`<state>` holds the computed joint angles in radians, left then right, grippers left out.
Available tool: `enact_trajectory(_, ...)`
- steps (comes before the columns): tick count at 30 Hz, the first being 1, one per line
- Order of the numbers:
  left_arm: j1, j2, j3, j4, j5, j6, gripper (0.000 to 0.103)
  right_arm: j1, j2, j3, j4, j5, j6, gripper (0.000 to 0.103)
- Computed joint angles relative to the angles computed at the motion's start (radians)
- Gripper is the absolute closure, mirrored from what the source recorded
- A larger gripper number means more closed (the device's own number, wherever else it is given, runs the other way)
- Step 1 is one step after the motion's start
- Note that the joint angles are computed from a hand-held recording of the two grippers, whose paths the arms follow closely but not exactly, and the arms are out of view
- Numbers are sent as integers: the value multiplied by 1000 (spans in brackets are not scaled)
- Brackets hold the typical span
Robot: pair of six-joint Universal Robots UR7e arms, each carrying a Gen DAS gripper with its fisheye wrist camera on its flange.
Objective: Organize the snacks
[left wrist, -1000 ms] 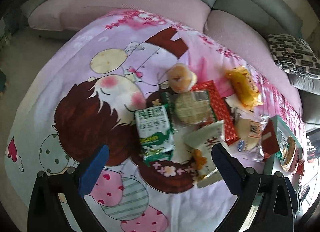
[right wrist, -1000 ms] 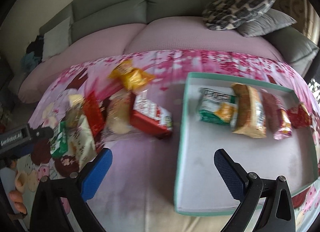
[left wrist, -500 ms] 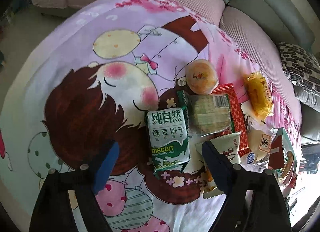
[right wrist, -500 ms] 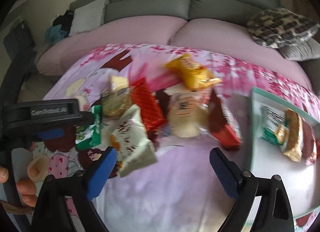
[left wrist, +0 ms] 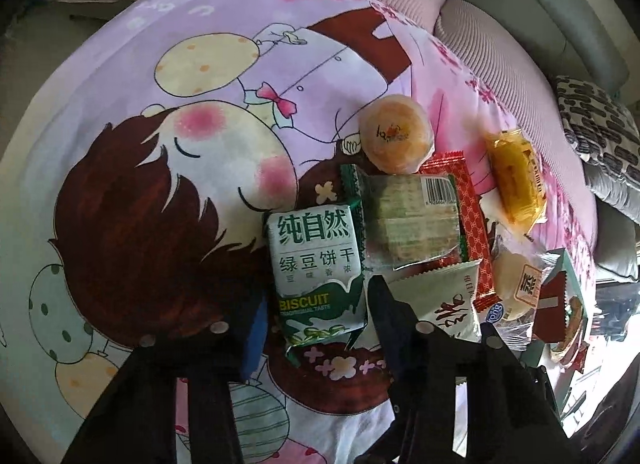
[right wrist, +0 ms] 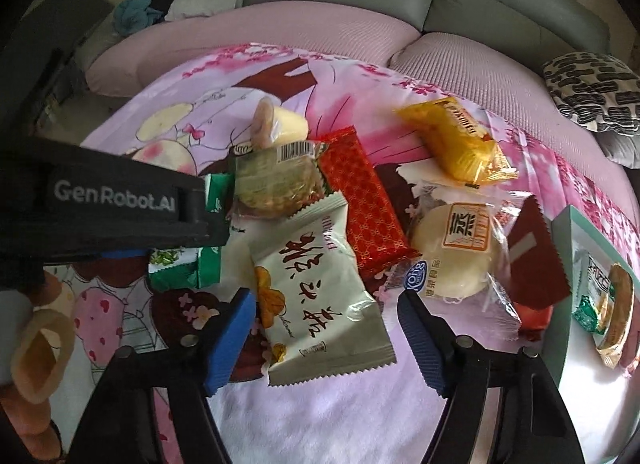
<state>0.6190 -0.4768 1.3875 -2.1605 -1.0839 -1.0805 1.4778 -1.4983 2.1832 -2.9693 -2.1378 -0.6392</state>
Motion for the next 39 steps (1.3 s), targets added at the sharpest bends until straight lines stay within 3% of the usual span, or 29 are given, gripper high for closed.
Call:
enact_trajectory(18, -9, 3, -8, 28, 33, -2, 61, -7, -11, -3, 21, 33, 36, 48)
enact_trajectory(39, -60, -24, 1, -31, 109, 38, 62, -11, -167, -7, 113, 140, 108, 48)
